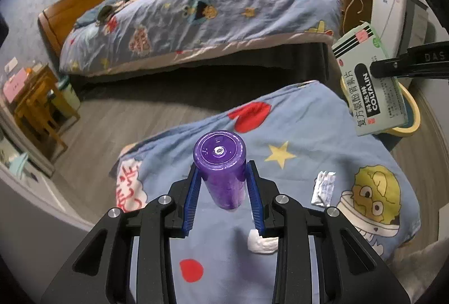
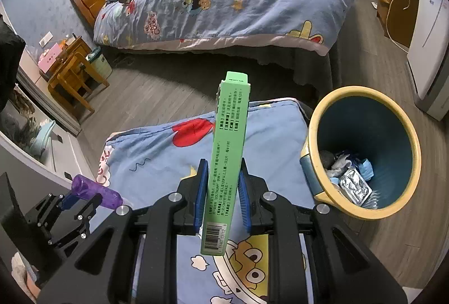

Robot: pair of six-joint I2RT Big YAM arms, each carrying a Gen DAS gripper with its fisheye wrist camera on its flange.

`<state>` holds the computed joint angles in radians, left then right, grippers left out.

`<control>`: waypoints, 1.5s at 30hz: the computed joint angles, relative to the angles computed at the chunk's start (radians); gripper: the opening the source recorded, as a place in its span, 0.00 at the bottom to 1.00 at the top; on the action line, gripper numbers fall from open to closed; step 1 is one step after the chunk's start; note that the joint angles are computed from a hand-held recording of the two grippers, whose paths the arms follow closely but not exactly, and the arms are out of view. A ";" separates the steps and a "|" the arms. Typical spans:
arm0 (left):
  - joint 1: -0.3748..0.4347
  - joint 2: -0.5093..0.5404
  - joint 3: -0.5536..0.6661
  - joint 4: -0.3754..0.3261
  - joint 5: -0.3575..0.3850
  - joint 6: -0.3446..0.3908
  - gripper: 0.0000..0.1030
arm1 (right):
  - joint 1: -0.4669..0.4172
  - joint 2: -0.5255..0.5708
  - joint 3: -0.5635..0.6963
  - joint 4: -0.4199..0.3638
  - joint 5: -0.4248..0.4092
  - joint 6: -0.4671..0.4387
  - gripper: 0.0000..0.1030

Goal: Collect trash
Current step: 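Carry box and bottle over the teal bin and open both tools to drop them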

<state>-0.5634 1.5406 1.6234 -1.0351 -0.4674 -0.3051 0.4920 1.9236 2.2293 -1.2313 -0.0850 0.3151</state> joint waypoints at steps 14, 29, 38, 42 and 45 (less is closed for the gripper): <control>-0.049 0.114 0.191 -0.035 -0.026 0.095 0.33 | -0.073 -0.060 -0.082 0.050 -0.033 0.036 0.20; -0.089 0.350 0.528 -0.098 0.061 0.142 0.33 | -0.202 -0.109 -0.198 0.101 -0.061 0.128 0.20; -0.117 0.484 0.731 -0.146 0.113 0.204 0.33 | -0.266 -0.102 -0.230 0.136 -0.028 0.198 0.20; -0.123 0.544 0.835 -0.180 0.146 0.223 0.33 | -0.288 -0.097 -0.231 0.142 0.010 0.207 0.20; -0.122 0.595 0.928 -0.207 0.181 0.237 0.33 | -0.315 -0.091 -0.235 0.146 0.017 0.224 0.20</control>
<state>-0.6851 2.1357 2.5518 -1.2421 -0.2866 -0.0680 0.1774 1.8324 1.9947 -1.0848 -0.0682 0.5387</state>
